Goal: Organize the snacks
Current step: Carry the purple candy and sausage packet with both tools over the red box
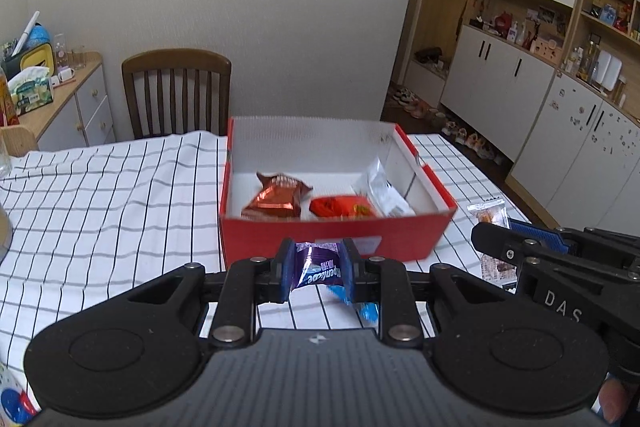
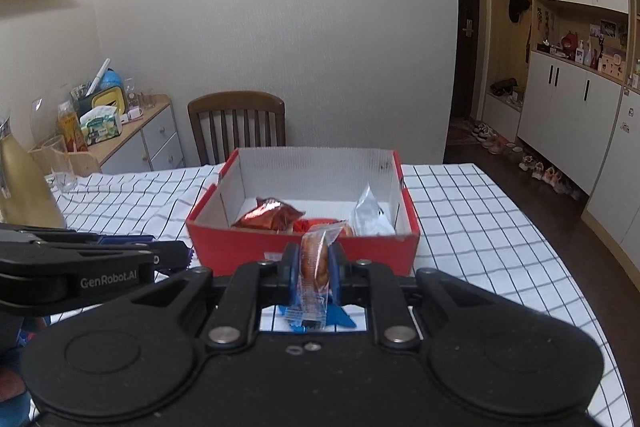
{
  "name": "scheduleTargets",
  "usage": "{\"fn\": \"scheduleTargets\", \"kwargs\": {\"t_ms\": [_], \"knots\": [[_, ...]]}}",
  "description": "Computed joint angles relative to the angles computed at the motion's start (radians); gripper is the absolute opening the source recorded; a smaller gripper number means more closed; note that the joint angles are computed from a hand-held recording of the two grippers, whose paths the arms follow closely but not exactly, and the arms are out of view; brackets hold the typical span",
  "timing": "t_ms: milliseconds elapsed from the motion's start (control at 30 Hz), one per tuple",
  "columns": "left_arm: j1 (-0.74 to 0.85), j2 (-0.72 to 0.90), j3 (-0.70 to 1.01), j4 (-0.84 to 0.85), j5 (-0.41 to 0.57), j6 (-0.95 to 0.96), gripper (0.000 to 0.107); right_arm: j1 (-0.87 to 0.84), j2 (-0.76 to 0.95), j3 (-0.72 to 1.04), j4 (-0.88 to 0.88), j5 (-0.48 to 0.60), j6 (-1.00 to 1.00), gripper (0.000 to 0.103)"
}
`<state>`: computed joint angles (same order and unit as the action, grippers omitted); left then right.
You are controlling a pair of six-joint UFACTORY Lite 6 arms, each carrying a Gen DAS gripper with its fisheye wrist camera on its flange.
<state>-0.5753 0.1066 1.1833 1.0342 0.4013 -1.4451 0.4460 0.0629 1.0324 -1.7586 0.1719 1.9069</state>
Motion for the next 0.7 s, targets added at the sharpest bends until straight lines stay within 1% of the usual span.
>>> {"fn": "scheduleTargets", "kwargs": {"t_ms": [200, 267, 400, 467, 667, 700], "knots": [[0.073, 0.108, 0.155, -0.177, -0.035, 0.197, 0.024, -0.035, 0.106, 0.14, 0.151, -0.019, -0.159, 0.015], [0.084, 0.142, 0.2, -0.192, -0.027, 0.218, 0.024, -0.043, 0.14, 0.182, 0.207, -0.024, -0.218, 0.015], [0.114, 0.209, 0.3, -0.278, -0.02, 0.32, 0.024, -0.053, 0.217, 0.283, 0.388, -0.025, -0.407, 0.015], [0.123, 0.237, 0.342, -0.293, -0.014, 0.347, 0.024, -0.058, 0.244, 0.317, 0.428, -0.029, -0.451, 0.015], [0.147, 0.338, 0.481, -0.345, 0.015, 0.439, 0.024, -0.073, 0.341, 0.437, 0.655, -0.033, -0.682, 0.015], [0.153, 0.357, 0.504, -0.363, 0.015, 0.463, 0.024, -0.079, 0.364, 0.467, 0.735, -0.032, -0.763, 0.015]]}}
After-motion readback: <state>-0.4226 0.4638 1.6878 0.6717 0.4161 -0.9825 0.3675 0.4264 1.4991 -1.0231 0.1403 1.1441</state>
